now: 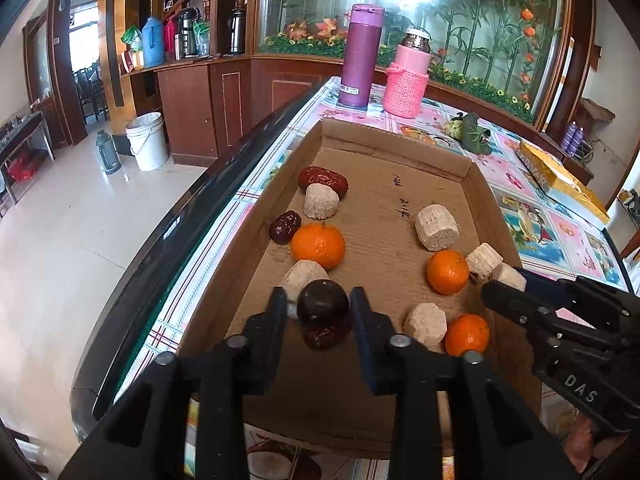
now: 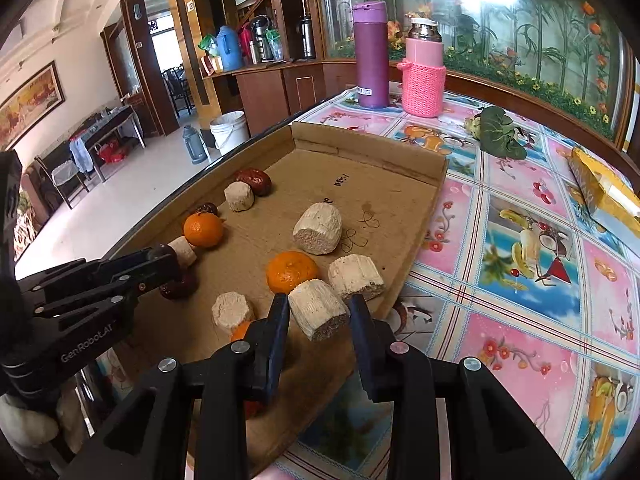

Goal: Organize fruits

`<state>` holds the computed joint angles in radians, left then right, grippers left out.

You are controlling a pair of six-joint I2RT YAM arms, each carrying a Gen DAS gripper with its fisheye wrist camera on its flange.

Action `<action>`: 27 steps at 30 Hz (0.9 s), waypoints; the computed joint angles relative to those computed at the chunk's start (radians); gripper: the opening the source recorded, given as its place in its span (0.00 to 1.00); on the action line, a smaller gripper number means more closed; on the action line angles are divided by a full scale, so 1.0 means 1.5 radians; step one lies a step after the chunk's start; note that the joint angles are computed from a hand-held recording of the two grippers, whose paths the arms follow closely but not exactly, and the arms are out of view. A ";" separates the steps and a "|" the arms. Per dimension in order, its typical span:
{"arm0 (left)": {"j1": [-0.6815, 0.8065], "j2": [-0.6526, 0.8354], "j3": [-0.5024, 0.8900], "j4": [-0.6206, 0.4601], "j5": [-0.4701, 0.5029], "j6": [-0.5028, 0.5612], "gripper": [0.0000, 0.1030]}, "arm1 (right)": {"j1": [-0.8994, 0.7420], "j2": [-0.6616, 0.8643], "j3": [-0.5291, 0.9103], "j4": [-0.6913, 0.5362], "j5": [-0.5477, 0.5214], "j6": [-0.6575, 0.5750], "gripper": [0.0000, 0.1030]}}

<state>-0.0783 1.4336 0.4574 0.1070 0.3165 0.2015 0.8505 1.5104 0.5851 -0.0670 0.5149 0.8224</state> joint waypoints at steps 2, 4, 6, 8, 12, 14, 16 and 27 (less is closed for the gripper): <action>0.004 -0.009 -0.002 0.000 0.001 -0.005 0.50 | -0.001 0.010 0.005 0.005 0.001 -0.005 0.33; 0.007 -0.023 -0.001 -0.011 -0.001 -0.011 0.54 | -0.001 0.016 0.007 0.010 0.004 -0.007 0.48; 0.010 -0.037 0.002 -0.025 0.000 -0.018 0.60 | 0.002 0.003 -0.001 0.020 0.008 -0.008 0.59; 0.014 -0.055 -0.001 -0.030 0.000 -0.022 0.65 | 0.011 -0.011 -0.004 0.014 0.027 -0.004 0.60; -0.005 -0.095 -0.012 -0.026 -0.053 -0.049 0.77 | 0.040 -0.056 -0.010 -0.028 0.080 0.021 0.64; -0.019 -0.112 -0.020 -0.016 -0.087 -0.063 0.82 | 0.051 -0.085 -0.022 -0.050 0.105 0.050 0.68; -0.034 -0.123 -0.025 -0.011 -0.112 -0.072 0.82 | 0.065 -0.117 -0.038 -0.075 0.127 0.091 0.70; -0.124 -0.146 -0.033 -0.032 -0.186 -0.092 0.83 | 0.096 -0.198 -0.090 -0.167 0.162 0.221 0.73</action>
<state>-0.2650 1.2144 0.4080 0.0597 0.0375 0.0628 0.9947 1.2137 0.4500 -0.3177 0.7574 1.1533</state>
